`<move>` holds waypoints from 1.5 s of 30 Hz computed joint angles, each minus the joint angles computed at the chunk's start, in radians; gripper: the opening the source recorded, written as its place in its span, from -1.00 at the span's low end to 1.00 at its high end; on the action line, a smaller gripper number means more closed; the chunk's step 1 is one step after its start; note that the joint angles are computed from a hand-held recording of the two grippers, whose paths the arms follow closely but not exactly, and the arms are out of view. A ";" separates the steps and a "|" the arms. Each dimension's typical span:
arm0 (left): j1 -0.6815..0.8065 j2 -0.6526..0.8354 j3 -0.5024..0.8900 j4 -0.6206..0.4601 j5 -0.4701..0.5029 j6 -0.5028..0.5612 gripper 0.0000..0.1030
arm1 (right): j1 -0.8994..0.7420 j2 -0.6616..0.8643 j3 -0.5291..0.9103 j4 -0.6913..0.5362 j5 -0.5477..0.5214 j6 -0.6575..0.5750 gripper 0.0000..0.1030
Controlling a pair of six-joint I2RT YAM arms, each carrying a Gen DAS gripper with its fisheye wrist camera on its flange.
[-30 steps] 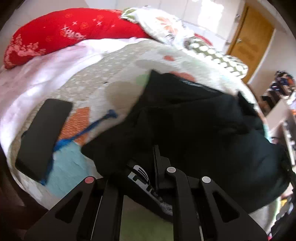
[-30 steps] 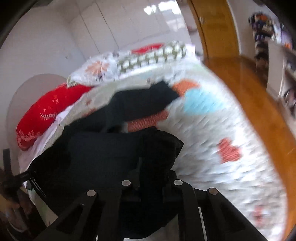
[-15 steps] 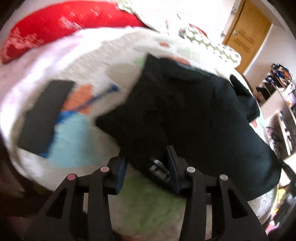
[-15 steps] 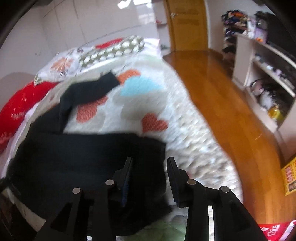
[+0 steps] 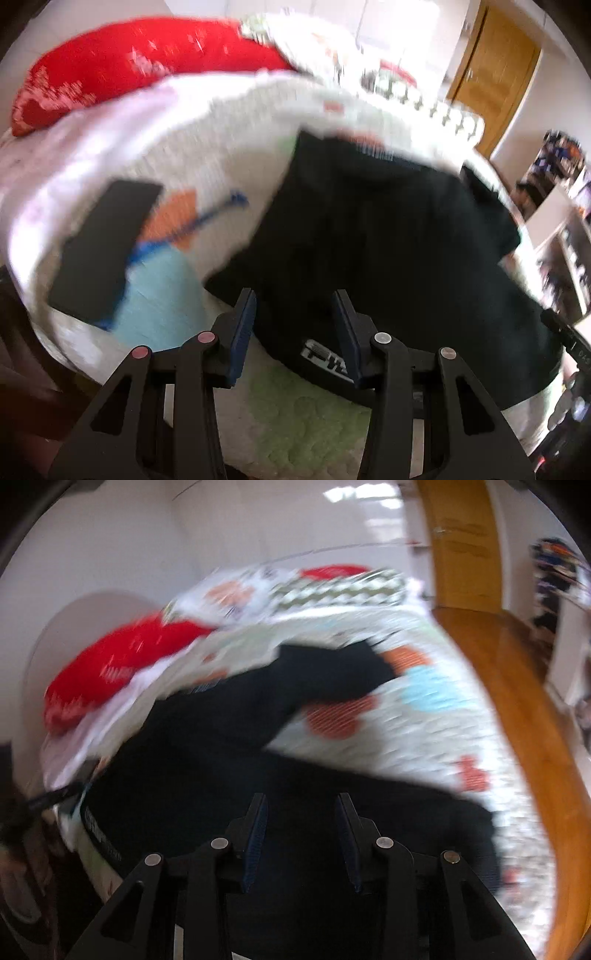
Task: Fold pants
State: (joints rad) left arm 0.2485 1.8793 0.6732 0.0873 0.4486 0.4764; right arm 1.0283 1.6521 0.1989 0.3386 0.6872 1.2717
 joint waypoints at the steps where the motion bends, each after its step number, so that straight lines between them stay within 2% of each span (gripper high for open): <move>1: -0.016 0.034 0.003 0.020 -0.025 0.001 -0.18 | -0.044 0.105 0.018 0.118 -0.065 -0.057 -0.30; 3: -0.031 0.066 -0.016 0.087 -0.046 0.011 -0.15 | -0.094 0.249 0.070 0.200 -0.150 -0.107 -0.29; 5: -0.030 0.048 -0.020 0.076 -0.043 0.035 -0.14 | -0.087 0.265 0.108 0.153 -0.130 -0.131 -0.29; 8: -0.027 0.014 0.030 -0.014 -0.030 0.046 -0.14 | -0.145 0.124 0.046 0.174 -0.145 -0.197 -0.29; 11: -0.025 -0.025 0.070 -0.028 0.009 0.019 -0.10 | -0.241 -0.055 0.034 0.059 -0.120 -0.288 -0.29; 13: -0.047 -0.013 0.147 -0.081 0.022 -0.004 0.38 | -0.393 -0.142 0.040 0.029 -0.145 -0.414 -0.27; 15: -0.074 0.017 0.229 -0.122 0.037 -0.027 0.51 | -0.545 -0.169 0.068 0.007 -0.203 -0.514 -0.26; 17: -0.107 0.056 0.306 -0.146 0.021 -0.050 0.51 | -0.683 -0.162 0.108 0.006 -0.275 -0.615 -0.25; 19: -0.143 0.124 0.420 -0.209 0.016 -0.050 0.51 | -0.816 -0.113 0.180 0.009 -0.386 -0.736 -0.22; 22: -0.211 0.295 0.676 -0.353 0.003 -0.045 0.51 | -0.898 0.017 0.329 -0.018 -0.472 -0.846 -0.20; 25: -0.260 0.437 0.891 -0.463 -0.039 -0.022 0.51 | -0.959 0.104 0.418 -0.017 -0.579 -0.912 -0.16; 27: -0.287 0.548 1.063 -0.544 -0.081 0.002 0.51 | -0.981 0.167 0.474 -0.032 -0.581 -0.934 -0.14; 31: -0.293 0.688 1.308 -0.697 -0.055 0.028 0.51 | -1.022 0.261 0.554 -0.076 -0.513 -1.002 -0.12; 34: -0.312 0.737 1.381 -0.693 -0.070 0.031 0.51 | -1.072 0.304 0.579 -0.090 -0.510 -1.031 -0.10; 36: -0.329 0.783 1.451 -0.735 -0.084 0.065 0.51 | -1.113 0.336 0.597 -0.090 -0.522 -1.049 -0.09; 38: -0.364 0.833 1.509 -0.751 -0.146 0.107 0.51 | -1.140 0.358 0.612 -0.091 -0.538 -1.073 -0.07; 42: -0.401 0.832 1.460 -0.663 -0.179 0.169 0.58 | -1.175 0.427 0.659 -0.102 -0.583 -1.118 0.11; 45: -0.418 0.856 1.508 -0.685 -0.191 0.200 0.59 | -1.184 0.436 0.633 -0.045 -0.604 -1.121 0.12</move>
